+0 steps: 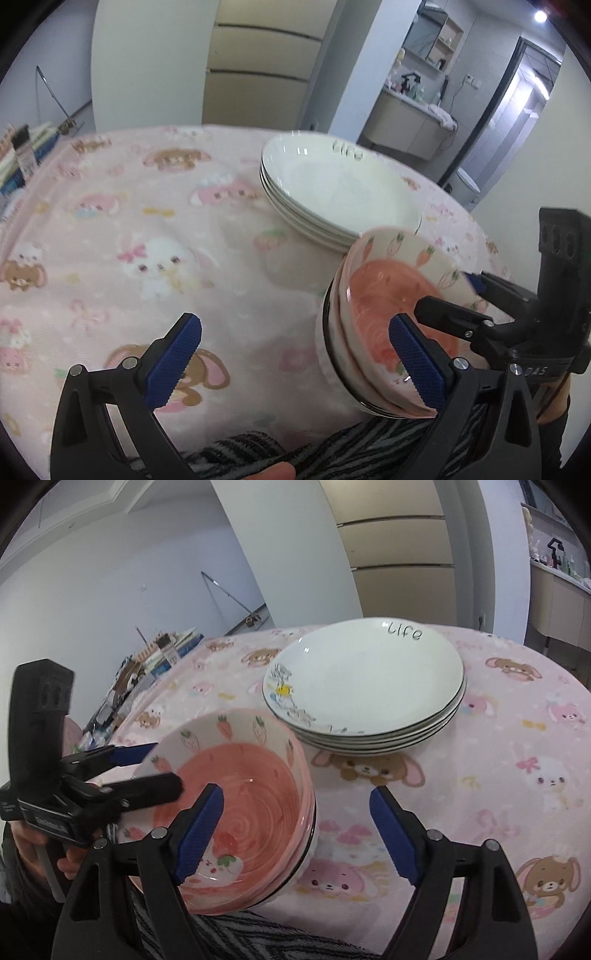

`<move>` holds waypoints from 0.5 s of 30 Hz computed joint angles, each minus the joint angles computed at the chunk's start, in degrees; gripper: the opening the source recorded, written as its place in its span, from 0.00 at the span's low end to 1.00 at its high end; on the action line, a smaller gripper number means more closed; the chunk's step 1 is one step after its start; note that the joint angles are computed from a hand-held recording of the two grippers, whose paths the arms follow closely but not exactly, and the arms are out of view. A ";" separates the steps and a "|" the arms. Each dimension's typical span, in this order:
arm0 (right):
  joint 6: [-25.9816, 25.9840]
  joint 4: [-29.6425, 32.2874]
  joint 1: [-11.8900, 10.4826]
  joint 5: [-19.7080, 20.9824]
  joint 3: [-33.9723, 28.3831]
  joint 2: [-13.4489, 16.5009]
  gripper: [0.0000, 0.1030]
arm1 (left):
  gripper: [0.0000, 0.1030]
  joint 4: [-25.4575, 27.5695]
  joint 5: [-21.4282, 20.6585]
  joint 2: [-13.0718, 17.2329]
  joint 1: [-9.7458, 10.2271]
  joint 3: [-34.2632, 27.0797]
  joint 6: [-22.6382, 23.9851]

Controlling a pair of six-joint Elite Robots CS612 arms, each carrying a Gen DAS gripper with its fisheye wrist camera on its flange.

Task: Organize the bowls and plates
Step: 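Move the right gripper to the stacked pink bowls and grasp their rim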

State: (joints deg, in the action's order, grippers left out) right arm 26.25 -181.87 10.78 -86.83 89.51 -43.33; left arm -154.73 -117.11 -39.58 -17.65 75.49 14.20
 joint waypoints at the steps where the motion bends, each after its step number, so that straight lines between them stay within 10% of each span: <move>1: -0.02 0.12 -0.07 0.34 -0.06 0.11 0.78 | 1.00 0.47 -0.35 0.32 -0.01 -0.20 -0.14; 15: -0.04 -0.37 -0.06 1.26 0.05 0.43 0.70 | 0.91 -0.29 -4.01 1.01 0.45 -0.19 -0.99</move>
State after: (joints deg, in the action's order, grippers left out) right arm 26.21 -182.24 10.72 -85.56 89.56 -42.89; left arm -155.02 -121.12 -38.57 -17.19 75.30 13.20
